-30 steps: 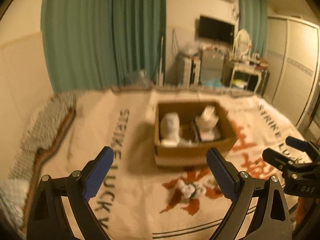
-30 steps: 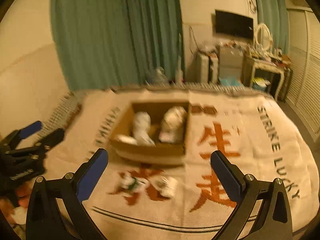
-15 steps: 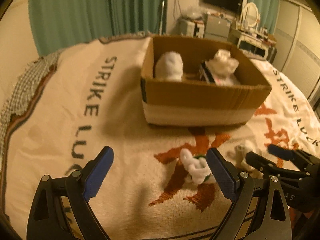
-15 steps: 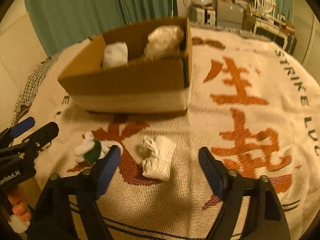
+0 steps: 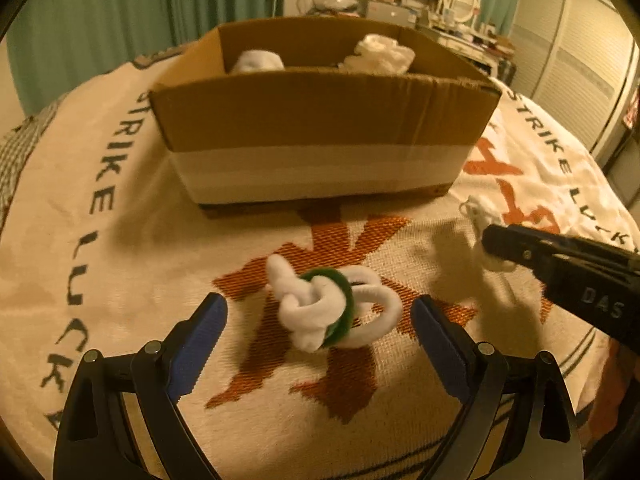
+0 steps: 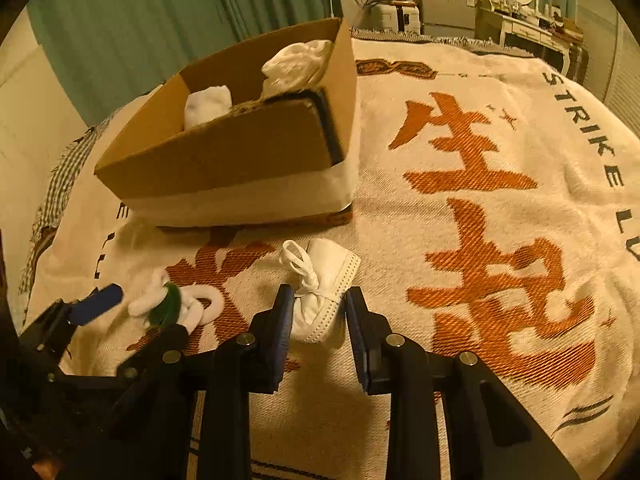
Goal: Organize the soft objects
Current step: 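Grasp the white mesh slipper with the right tool while the left grasps the green-ringed plush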
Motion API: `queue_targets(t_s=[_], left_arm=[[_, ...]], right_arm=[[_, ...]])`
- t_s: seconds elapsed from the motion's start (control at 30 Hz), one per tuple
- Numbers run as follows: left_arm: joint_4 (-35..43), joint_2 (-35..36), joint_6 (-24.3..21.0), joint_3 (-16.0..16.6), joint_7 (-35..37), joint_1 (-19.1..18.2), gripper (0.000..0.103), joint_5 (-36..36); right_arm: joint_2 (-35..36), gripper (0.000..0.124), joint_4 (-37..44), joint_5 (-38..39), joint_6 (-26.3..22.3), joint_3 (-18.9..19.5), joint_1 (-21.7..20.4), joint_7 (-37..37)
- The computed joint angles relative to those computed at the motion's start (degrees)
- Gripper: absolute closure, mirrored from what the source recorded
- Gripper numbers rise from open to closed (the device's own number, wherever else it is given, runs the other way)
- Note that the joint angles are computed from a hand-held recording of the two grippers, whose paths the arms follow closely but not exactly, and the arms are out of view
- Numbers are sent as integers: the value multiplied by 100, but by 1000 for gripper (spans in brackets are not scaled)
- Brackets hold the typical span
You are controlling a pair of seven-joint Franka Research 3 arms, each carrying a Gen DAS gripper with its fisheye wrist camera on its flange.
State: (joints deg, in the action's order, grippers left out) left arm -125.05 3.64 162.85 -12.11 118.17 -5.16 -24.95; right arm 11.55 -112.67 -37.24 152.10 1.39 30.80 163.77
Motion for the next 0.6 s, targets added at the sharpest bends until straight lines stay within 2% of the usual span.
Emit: queue_targets(t_s=[0.1,0.17,0.2,0.23,0.27,0.33,0.47,0.6], left_arm=[[76,144,62,-10,-144,-25,13,183],[151,233,-2,-1,-321,-20,29,457],[215,303,-121,38,-526,-35,31,748],[254,334,-187,16,-554,-3,38,804],[269,347,-233,-45,-441,65,46,674],[289,332,-347,-122,-272,158,51,418],[211,184,-354,-104,-168,173,54,335],[118,-77,-421,-45,194,185,54,-126]], right_arm=[[15,97,-10,7,88,-15,-30,-19],[70,97,12,31,158,-28,-45,-64],[70,97,11,35,159,-40,-34,-66],[89,97,16,55,188,-46,-35,-88],[113,97,28,92,220,-50,-38,-121],[187,97,89,186,264,-49,-30,-218],[196,97,150,220,158,-87,70,-330],[33,97,171,100,-61,-52,176,-347]])
